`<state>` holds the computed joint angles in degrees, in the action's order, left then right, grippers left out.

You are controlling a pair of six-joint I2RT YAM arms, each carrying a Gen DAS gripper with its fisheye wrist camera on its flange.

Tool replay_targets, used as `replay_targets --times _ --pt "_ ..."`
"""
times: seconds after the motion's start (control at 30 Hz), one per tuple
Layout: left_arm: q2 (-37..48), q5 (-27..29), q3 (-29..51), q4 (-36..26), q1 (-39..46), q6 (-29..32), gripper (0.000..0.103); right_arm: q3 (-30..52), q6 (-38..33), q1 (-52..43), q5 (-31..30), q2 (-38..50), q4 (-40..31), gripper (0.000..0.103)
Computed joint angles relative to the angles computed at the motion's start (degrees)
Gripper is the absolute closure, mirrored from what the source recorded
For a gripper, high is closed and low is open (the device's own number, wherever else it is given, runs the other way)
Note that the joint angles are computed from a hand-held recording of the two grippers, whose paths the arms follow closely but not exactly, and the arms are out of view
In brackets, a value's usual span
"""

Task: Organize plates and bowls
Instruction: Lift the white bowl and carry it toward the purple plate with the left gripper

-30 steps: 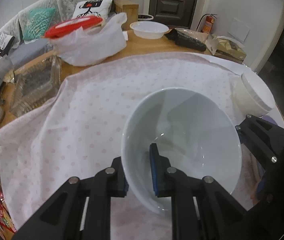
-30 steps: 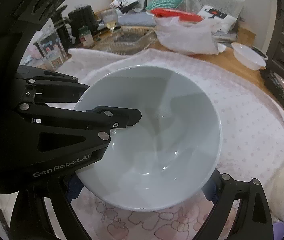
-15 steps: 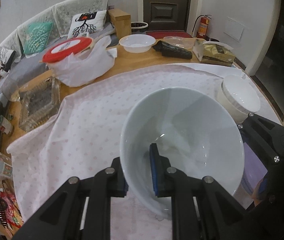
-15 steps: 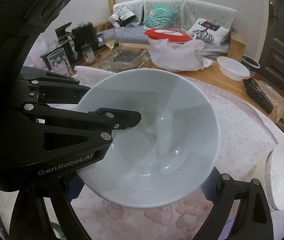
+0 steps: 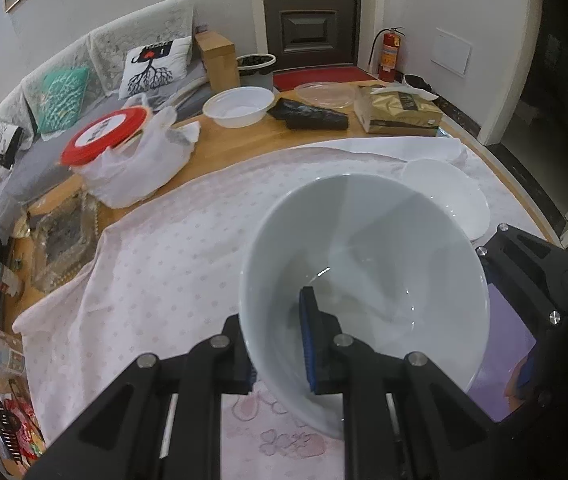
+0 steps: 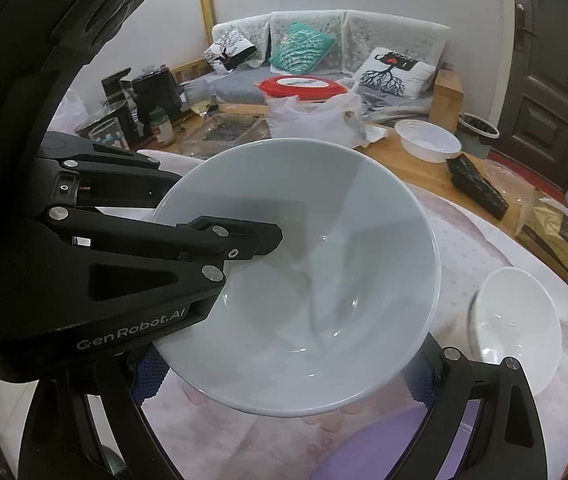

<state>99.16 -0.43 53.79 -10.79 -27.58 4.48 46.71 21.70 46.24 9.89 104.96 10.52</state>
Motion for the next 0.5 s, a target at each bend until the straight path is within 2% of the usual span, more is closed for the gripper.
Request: replay_targets --times 0.5 --pt "7.64 -5.02 9.68 -3.24 -10.21 -5.45 0.090 -13.81 -1.17 -7.76 -3.98 -7.85 7.91 0.011"
